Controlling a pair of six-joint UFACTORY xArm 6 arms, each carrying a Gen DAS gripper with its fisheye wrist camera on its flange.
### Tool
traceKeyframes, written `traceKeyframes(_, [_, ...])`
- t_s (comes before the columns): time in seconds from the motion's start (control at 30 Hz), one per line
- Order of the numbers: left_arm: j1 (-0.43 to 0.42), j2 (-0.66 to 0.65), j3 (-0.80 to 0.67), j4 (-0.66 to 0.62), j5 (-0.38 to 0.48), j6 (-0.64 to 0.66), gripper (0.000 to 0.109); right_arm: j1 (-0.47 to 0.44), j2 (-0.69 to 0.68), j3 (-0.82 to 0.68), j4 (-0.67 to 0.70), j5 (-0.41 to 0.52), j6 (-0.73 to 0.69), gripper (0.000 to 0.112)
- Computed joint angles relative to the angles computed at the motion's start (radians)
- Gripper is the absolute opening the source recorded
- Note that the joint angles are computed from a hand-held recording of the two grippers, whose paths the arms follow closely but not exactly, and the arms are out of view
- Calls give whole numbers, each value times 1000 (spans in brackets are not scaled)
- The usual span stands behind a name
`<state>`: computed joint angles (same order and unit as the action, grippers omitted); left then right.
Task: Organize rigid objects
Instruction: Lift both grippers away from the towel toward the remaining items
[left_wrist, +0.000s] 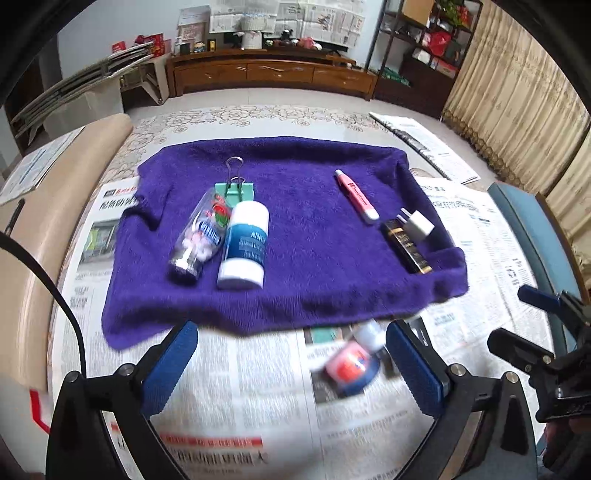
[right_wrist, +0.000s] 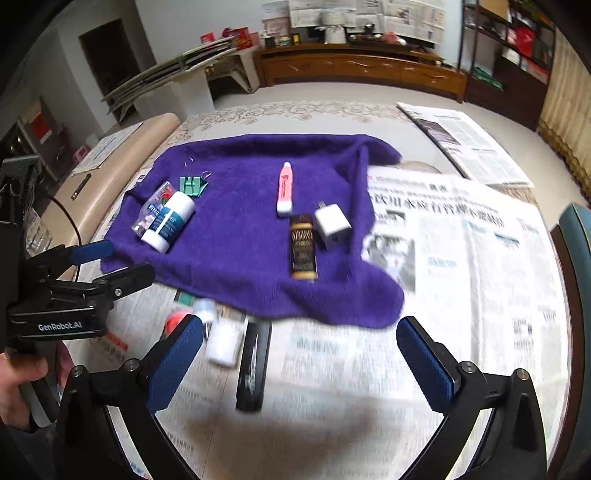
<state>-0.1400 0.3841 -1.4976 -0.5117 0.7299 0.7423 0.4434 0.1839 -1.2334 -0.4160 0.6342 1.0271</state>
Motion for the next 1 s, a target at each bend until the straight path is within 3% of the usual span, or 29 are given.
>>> traceKeyframes(0.2, [5,-93,158,-21,-56,74,103,32,-102,122,-35,-31,113,103])
traceKeyframes(0.43, [-26,-74,222,60,-112,-34,103,28,-160,183,-53,-30,209,103])
traceKeyframes(0.67, [-84,-68,289,113,-266,-94,101,17,-205,212,-67,-39,238,103])
traceKeyframes(0.77, [-96,-61,296,54,-299,19,96,12,-217,224,-62,-54,236,103])
traceKeyframes(0.93, [-91,-44,262,-122,-272,271,84,6,-241,246,-65,-58,247,103])
traceKeyframes(1.0, [-93,-46,261,-167,-265,328,70,4,-249,252,-67,-55,256,103])
